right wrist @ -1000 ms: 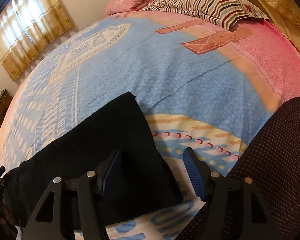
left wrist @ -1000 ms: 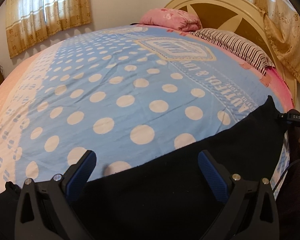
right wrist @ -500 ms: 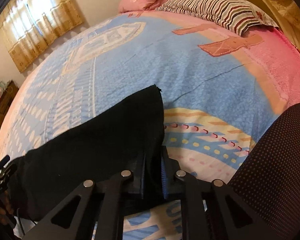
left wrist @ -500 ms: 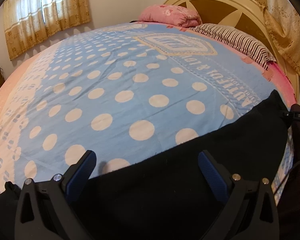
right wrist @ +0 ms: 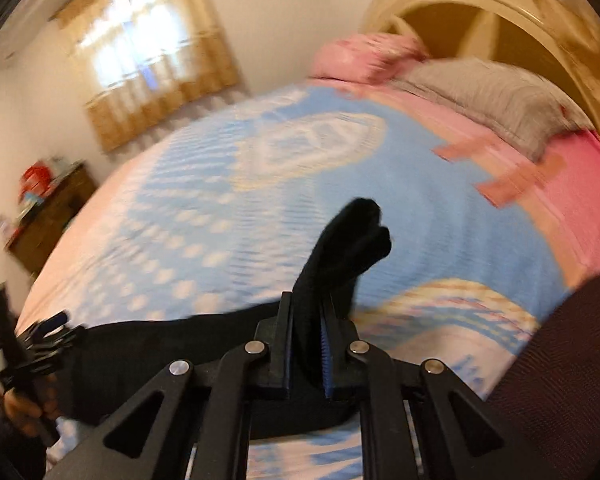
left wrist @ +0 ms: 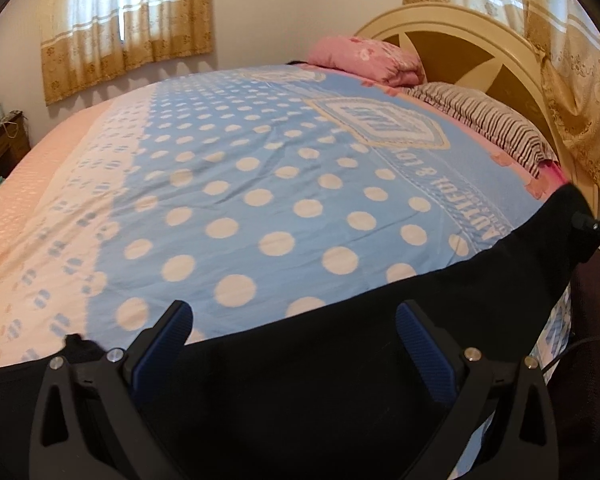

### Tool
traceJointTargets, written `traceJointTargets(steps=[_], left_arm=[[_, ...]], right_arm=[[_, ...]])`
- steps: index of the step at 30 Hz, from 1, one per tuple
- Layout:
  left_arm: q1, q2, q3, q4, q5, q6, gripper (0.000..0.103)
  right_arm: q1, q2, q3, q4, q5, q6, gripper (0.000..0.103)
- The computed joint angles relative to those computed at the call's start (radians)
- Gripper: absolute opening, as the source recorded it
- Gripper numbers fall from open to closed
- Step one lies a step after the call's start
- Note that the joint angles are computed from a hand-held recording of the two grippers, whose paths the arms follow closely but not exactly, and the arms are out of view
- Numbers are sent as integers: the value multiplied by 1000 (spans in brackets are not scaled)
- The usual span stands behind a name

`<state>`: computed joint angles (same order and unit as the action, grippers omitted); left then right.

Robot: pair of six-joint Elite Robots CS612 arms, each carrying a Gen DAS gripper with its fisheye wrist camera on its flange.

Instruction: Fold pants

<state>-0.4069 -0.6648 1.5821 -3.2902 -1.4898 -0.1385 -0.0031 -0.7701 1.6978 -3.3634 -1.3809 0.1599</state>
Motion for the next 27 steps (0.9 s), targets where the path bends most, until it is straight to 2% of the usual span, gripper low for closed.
traceJointTargets(steps=[7, 10, 13, 17, 22, 24, 25, 26, 27], left_arm=[[28, -21, 52, -40, 45, -43, 103], [42, -28, 73, -49, 57, -76, 103], [53, -33, 95, -60, 73, -94, 103], [71, -36, 121, -65, 98, -131, 103], [85, -35, 133, -57, 113, -158, 103], [88, -35, 134, -54, 117, -164, 103], [90, -33, 133, -52, 116, -167, 103], [91, -32, 131, -51, 115, -170, 103], [92, -32, 134, -52, 113, -171, 103]], right_arm=[[79, 24, -57, 34, 170, -53, 11], [119, 48, -86, 43, 189, -78, 11], [156, 79, -128, 70, 243, -94, 11], [211, 115, -168, 105, 201, -181, 11], [251, 161, -206, 137, 166, -255, 12], [255, 178, -213, 116, 176, -261, 16], [254, 186, -221, 132, 198, -258, 23], [248, 193, -229, 158, 248, -253, 36], [242, 195, -230, 168, 293, -247, 42]])
